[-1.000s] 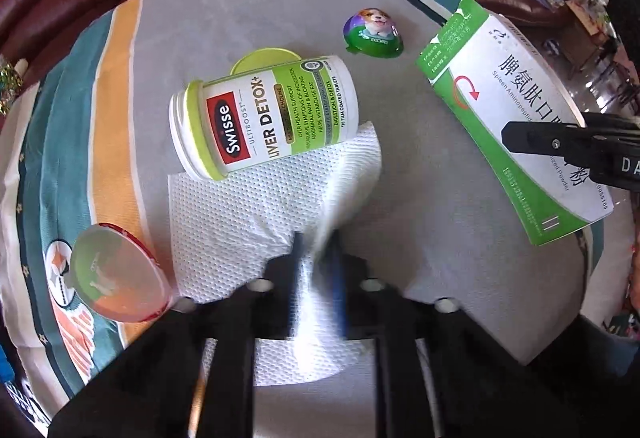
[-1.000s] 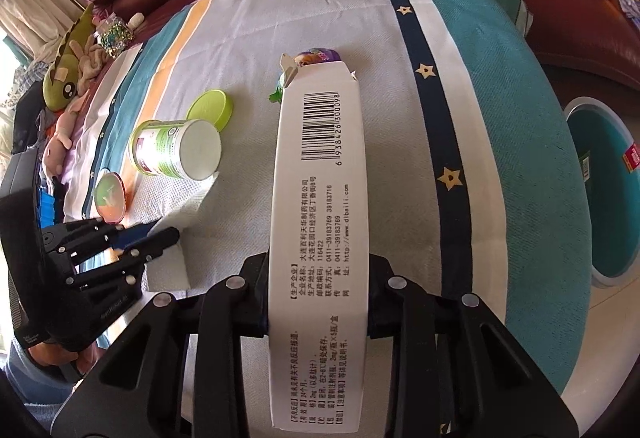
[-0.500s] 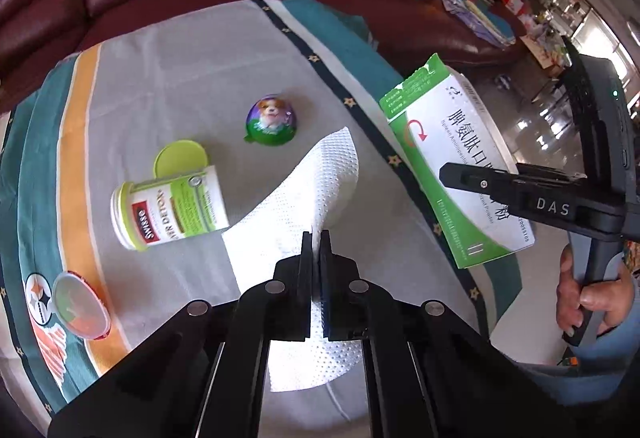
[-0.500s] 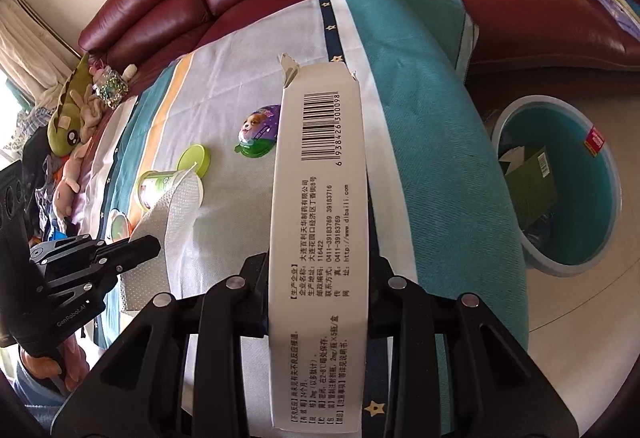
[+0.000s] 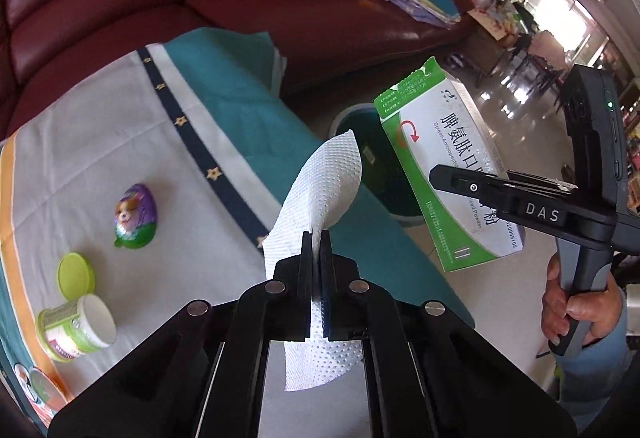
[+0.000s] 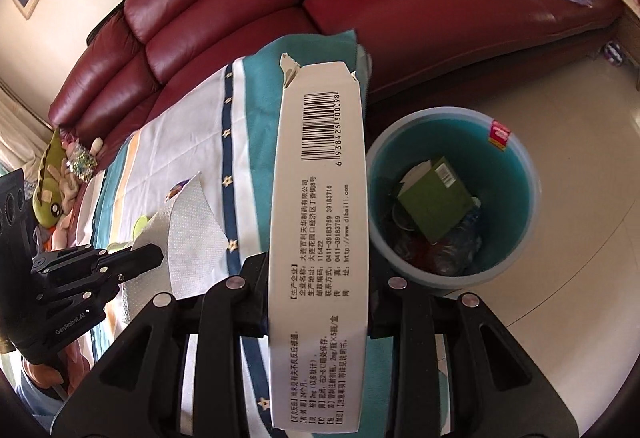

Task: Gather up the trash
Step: 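Carry tissue and box over the teal bin and open both tools to drop them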

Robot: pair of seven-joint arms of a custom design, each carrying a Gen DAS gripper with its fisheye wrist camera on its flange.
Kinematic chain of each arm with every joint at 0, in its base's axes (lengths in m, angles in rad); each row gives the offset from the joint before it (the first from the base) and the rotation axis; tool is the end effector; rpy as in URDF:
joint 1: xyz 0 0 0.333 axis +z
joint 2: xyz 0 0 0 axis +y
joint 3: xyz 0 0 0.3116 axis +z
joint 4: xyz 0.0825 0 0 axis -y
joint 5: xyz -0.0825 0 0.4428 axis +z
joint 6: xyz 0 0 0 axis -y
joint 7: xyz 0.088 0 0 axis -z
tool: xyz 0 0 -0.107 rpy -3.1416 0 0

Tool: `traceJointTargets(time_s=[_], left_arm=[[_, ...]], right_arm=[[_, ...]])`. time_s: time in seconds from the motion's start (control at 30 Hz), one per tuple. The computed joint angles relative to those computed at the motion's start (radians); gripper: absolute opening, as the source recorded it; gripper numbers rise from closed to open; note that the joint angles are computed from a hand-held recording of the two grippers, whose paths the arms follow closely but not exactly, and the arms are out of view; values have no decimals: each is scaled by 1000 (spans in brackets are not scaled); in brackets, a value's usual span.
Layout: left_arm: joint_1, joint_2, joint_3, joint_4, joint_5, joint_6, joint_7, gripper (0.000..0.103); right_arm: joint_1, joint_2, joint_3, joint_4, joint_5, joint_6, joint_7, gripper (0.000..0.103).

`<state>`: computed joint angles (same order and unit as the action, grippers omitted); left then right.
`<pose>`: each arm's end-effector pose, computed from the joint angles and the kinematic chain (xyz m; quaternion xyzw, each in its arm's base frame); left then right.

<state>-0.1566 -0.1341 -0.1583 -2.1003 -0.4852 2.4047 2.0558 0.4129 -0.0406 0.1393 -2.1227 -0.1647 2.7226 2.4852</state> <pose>0.5746 -0.1933 0.4985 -0.4841 0.8283 -0.2788 0.0422 0.5334 0.3365 0.4690 -0.5881 0.7433 -0.0743 0.3099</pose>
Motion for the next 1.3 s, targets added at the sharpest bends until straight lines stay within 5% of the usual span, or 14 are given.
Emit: traceJointTargets(time_s=[0.27,0.7,0.77,0.9,1.07,1.3], left_arm=[[-49,156,-52,175,0,-11,-8,4],[-89,446,-105,479,37,-53,-69,4],[-93,478,-107,511,51,-62,-86,4],[-91,517,-111,545,65,-77,-100,4],[-94,559,-116,585,80,-87,-108,4],[-121,641,-117,669,123,-107,-143,9]], right_arm=[[-62,-84,-37,-93,-19,-25,35,30],[-109,54,-61,1,40,-57,-23,33],[-111,68,-62,14,31,-57,-3,50],[-115,63,-63,7,10,-65,24,56],[-118,30,-63,-16,-52,-102,96,76],[-129,-34,-61,-73,-94,-138,168,77]])
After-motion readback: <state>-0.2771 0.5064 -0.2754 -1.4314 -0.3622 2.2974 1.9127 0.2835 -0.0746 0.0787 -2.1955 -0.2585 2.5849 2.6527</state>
